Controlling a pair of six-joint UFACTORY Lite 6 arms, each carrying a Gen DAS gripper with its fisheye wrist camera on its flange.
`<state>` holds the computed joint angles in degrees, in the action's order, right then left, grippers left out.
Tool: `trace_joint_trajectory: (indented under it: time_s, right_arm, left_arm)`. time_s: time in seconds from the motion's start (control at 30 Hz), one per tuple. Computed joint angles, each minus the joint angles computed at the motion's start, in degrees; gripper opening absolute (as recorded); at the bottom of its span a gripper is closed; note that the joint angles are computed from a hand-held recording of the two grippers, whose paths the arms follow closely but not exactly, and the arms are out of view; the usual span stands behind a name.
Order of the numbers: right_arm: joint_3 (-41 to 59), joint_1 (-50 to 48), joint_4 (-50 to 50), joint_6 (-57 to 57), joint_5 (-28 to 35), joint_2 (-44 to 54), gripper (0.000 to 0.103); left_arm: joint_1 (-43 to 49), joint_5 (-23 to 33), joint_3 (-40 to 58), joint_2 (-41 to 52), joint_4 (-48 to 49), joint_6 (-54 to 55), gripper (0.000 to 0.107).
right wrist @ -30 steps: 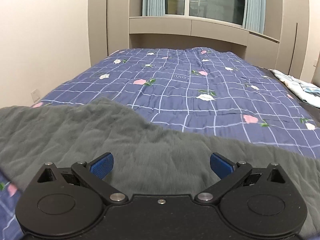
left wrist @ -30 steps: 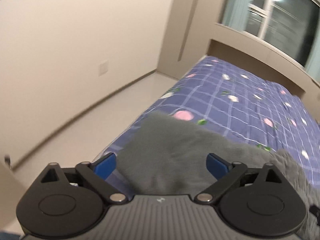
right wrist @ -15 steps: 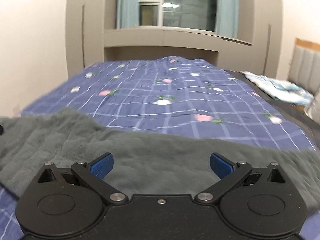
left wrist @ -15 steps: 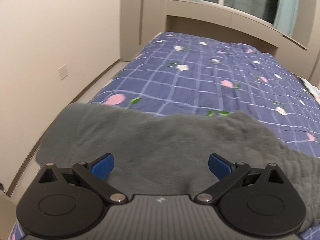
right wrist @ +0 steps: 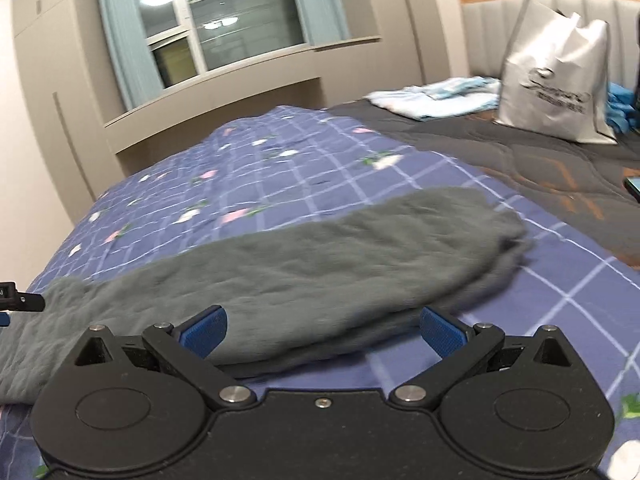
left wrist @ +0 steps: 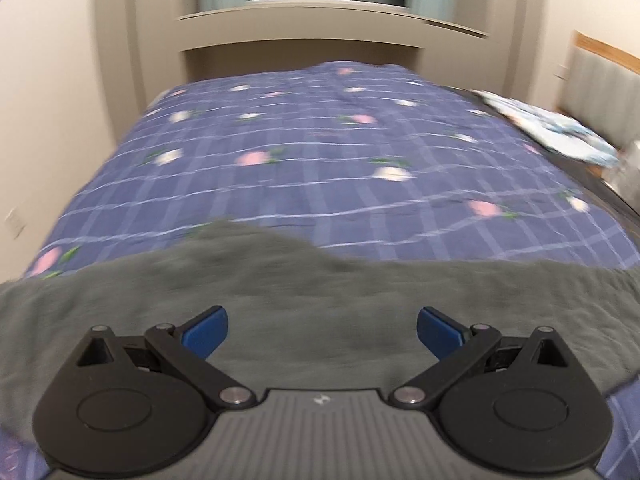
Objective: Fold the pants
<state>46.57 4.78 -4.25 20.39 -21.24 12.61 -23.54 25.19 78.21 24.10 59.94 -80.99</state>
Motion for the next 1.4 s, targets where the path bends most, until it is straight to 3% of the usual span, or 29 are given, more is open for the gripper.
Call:
trace_joint_trajectory:
  time_s: [0.17, 0.37, 0.5, 0.57, 0.7, 0.9, 1.03, 1.13, 1.27, 1.4]
  right_arm:
    - [1.08, -7.15, -17.12, 13.75, -1.45, 2.73, 0.103]
    - [2.4, -12.57, -26.4, 22.07, -3.65, 5.77, 0.103]
    - [6.0, -14.33, -31.23, 26.95, -3.6, 8.79, 0.103]
    - [7.77, -15.33, -33.4, 30.95, -4.15, 10.19, 0.103]
    - [11.43, -17.73, -38.36, 42.5, -5.88, 13.54, 0.103]
    - [13.06, -18.46, -34.96, 46.97, -7.71, 15.6, 0.103]
    - [13.38, -16.49, -24.8, 41.64, -6.56, 16.23, 0.101]
    - [14.33, -14.14, -14.26, 34.35, -3.88, 16.46, 0.083]
    - [15.13, -12.98, -6.48, 29.58, -2.5, 16.88, 0.071]
    - [15.49, -12.59, -0.13, 23.88, -1.11, 17.43, 0.05]
  left_arm:
    - [-6.97, 0.78, 13.14, 11.49, -2.87, 5.24, 0.103]
    - [-11.06, 0.02, 22.84, 20.48, -3.31, 8.86, 0.103]
    - [-12.03, 2.68, 28.14, 25.49, -8.98, 16.59, 0.103]
    - [-12.08, 3.62, 28.84, 26.83, -10.78, 18.16, 0.103]
    - [-10.86, 0.48, 24.68, 24.67, -10.45, 15.71, 0.103]
    - [-10.35, 0.05, 23.93, 24.07, -11.35, 16.39, 0.103]
    - [-10.51, 0.5, 24.79, 24.84, -10.93, 16.01, 0.103]
    - [-9.89, 0.13, 24.88, 24.01, -13.57, 18.04, 0.103]
    - [-8.61, -5.79, 20.85, 20.36, -7.7, 10.15, 0.103]
    - [-7.96, -4.74, 27.18, 23.95, -21.06, 24.21, 0.103]
